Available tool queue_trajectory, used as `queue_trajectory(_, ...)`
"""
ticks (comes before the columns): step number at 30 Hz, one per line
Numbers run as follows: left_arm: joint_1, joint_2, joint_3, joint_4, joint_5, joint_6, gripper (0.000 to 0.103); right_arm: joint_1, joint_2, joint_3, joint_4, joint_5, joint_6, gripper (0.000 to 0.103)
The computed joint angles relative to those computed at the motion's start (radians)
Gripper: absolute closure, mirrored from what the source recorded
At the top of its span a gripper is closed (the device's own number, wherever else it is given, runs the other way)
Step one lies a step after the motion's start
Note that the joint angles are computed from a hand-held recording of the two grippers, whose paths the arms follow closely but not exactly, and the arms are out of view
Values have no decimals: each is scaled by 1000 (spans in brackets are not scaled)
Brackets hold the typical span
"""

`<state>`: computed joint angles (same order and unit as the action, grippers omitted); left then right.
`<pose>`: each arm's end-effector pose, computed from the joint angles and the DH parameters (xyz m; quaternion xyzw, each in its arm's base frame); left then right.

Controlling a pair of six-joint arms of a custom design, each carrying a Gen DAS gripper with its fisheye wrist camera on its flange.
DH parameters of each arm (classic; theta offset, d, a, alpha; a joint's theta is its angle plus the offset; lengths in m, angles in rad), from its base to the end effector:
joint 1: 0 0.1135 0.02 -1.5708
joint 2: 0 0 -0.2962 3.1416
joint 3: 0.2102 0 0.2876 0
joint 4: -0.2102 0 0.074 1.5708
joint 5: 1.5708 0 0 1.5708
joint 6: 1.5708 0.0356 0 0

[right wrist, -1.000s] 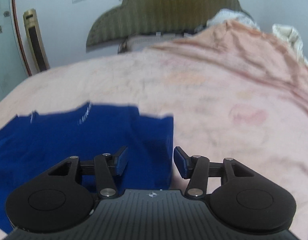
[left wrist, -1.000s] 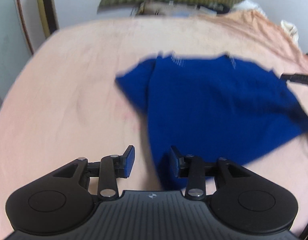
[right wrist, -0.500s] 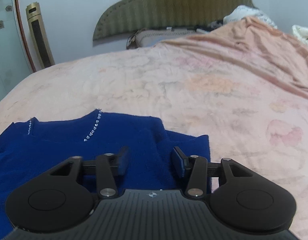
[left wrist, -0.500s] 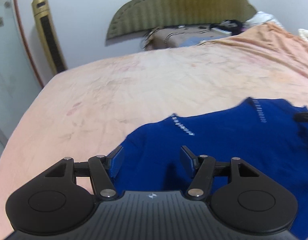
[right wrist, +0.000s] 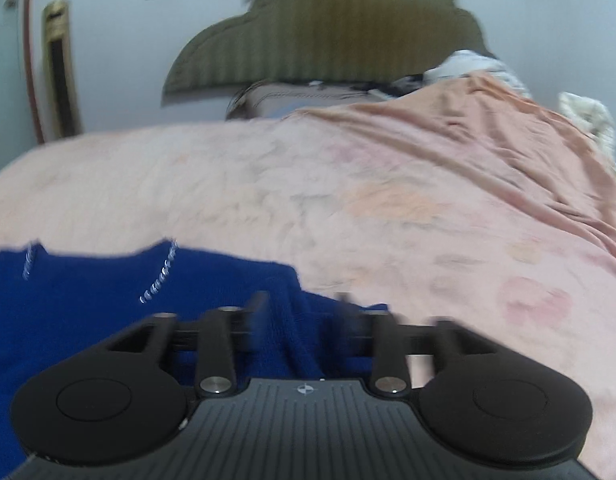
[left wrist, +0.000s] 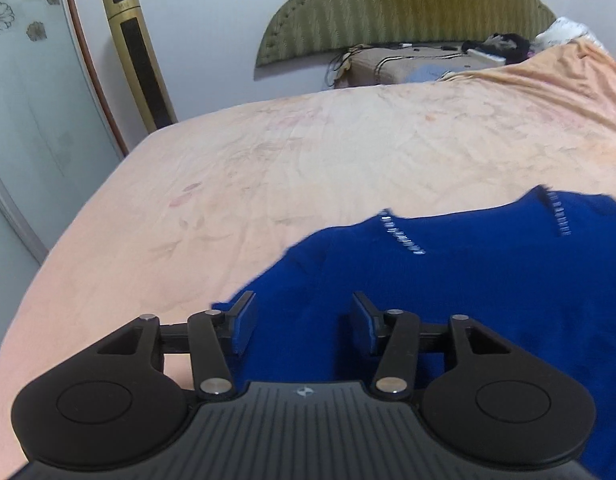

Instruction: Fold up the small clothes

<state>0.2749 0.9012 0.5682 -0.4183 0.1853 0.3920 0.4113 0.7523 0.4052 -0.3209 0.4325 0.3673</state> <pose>0.1955 0.0483 0.2361 0.0902 0.9096 0.0496 0.4026 0.1637 0.0551 0.2108 0.0742 0.8807 -0.0169 0.4675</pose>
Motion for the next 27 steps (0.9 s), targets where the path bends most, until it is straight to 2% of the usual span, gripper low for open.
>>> queue_trajectory(3, -34, -21, 9, -72, 16, -33, 42, 97, -86, 4, -85, -83, 9, 43)
queue_trajectory(5, -88, -27, -14, -67, -31, -53, 42, 147, -58, 9, -111, -97, 29, 39)
queue_trajectory(7, -135, -18, -40, -37, -95, -78, 42, 169, 19, 14, -110, -63, 46, 34)
queue_trajectory(9, -147, -29, -59, -20, -114, -97, 42, 180, 70, 23, -126, -4, 84, 33)
queue_trajectory(13, -144, -51, -67, -27, -117, -101, 41, 288, -8, 35, -204, 69, 188, 29)
queue_trajectory(15, -140, -52, -68, -30, -113, -108, 41, 371, -21, 36, -223, 116, 228, 21)
queue_trajectory(16, -138, -51, -68, -30, -111, -113, 41, 411, -17, 39, -234, 134, 251, 20)
queue_trajectory(20, -141, -64, -72, -36, -116, -118, 40, 442, 39, 35, -230, 102, 270, 19)
queue_trajectory(24, -119, -78, -81, -32, -105, -108, 33, 461, 72, 20, -206, 125, 279, 11)
queue_trajectory(27, -92, -95, -86, -41, -81, -99, 33, 468, 87, 16, -199, 130, 279, 5)
